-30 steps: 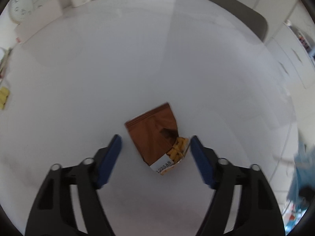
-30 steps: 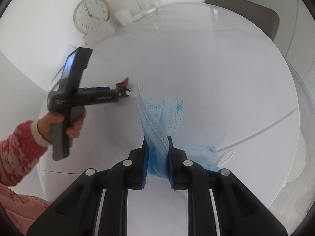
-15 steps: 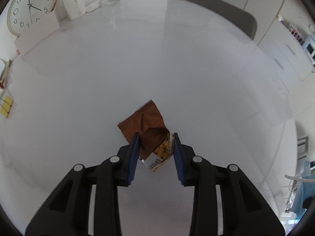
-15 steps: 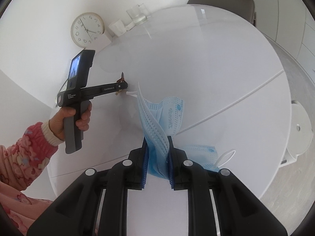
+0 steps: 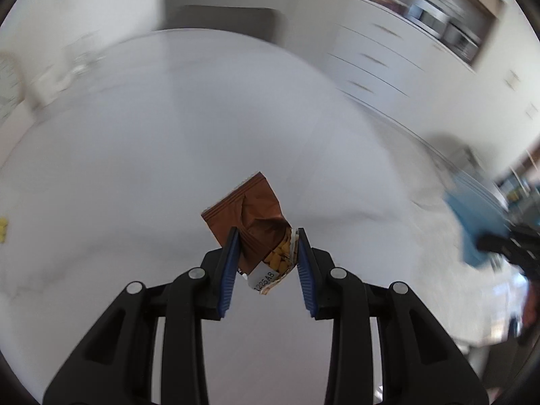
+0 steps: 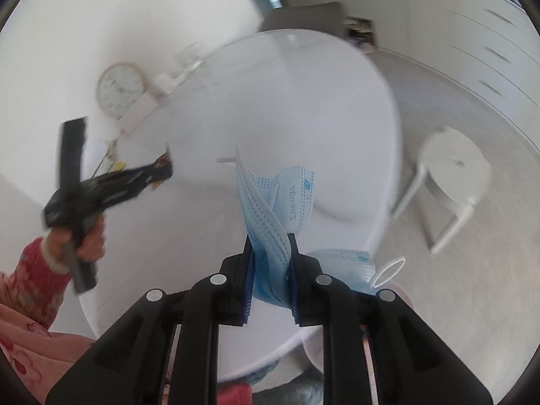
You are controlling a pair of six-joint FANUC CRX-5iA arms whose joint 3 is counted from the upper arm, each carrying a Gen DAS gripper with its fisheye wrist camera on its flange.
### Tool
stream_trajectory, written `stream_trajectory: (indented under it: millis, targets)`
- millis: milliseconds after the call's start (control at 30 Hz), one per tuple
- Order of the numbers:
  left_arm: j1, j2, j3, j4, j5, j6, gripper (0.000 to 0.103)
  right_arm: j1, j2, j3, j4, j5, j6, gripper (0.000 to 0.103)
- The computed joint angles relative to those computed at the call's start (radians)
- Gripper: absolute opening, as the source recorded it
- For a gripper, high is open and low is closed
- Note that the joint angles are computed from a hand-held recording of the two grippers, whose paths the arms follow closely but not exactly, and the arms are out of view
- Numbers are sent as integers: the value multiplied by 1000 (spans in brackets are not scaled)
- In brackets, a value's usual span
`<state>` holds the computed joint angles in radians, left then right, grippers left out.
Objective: Collect trash
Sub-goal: 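Carry both items over the wastebasket and open both tools to drop them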
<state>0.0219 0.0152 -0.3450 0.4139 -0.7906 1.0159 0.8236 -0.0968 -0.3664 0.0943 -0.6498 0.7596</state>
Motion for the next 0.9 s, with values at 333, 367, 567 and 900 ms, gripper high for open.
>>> stream_trajectory:
  millis: [333, 367, 567, 900]
  targets:
    - [-370, 14, -34, 35, -76, 23, 33, 115, -347, -358, 246, -118, -501, 20]
    - [-388, 33, -18, 17, -85, 39, 33, 120, -370, -378, 255, -130, -524, 20]
    - [-490, 99, 57, -119, -110, 212, 76, 123, -462, -460, 250, -128, -549, 22]
    - [-499, 50, 87, -235, -133, 331, 93, 95, -473, -469, 181, -89, -452, 23]
